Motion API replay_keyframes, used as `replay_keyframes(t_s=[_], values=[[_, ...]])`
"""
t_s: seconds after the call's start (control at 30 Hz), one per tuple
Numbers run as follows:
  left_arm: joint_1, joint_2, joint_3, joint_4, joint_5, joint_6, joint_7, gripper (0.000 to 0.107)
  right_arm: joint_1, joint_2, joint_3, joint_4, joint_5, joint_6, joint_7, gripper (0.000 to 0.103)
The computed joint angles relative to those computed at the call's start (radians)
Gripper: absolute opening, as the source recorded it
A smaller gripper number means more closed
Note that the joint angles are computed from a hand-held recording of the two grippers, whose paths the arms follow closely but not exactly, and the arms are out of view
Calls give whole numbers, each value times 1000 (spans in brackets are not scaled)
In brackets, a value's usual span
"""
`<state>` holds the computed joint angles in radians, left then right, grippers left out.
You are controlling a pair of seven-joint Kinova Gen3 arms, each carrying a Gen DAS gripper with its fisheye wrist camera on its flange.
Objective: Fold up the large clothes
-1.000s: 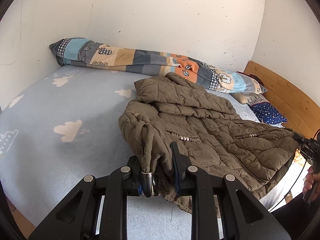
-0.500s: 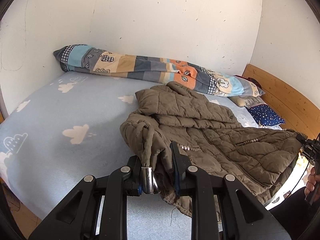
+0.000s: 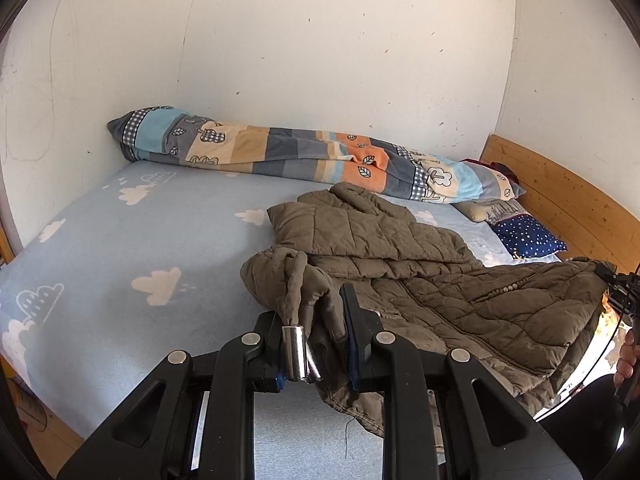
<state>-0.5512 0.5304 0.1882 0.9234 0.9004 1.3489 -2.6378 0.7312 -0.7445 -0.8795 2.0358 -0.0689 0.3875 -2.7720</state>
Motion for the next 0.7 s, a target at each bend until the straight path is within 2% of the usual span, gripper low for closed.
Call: replay_keyframes(t_s=[0.27, 0.7], values=[[0, 5, 6, -34, 8, 10, 6, 21, -11, 11, 35, -31, 18, 20, 18, 12], [33, 55, 31, -164, -29, 7, 92, 21, -3, 95, 65, -98, 85, 8, 52, 12]])
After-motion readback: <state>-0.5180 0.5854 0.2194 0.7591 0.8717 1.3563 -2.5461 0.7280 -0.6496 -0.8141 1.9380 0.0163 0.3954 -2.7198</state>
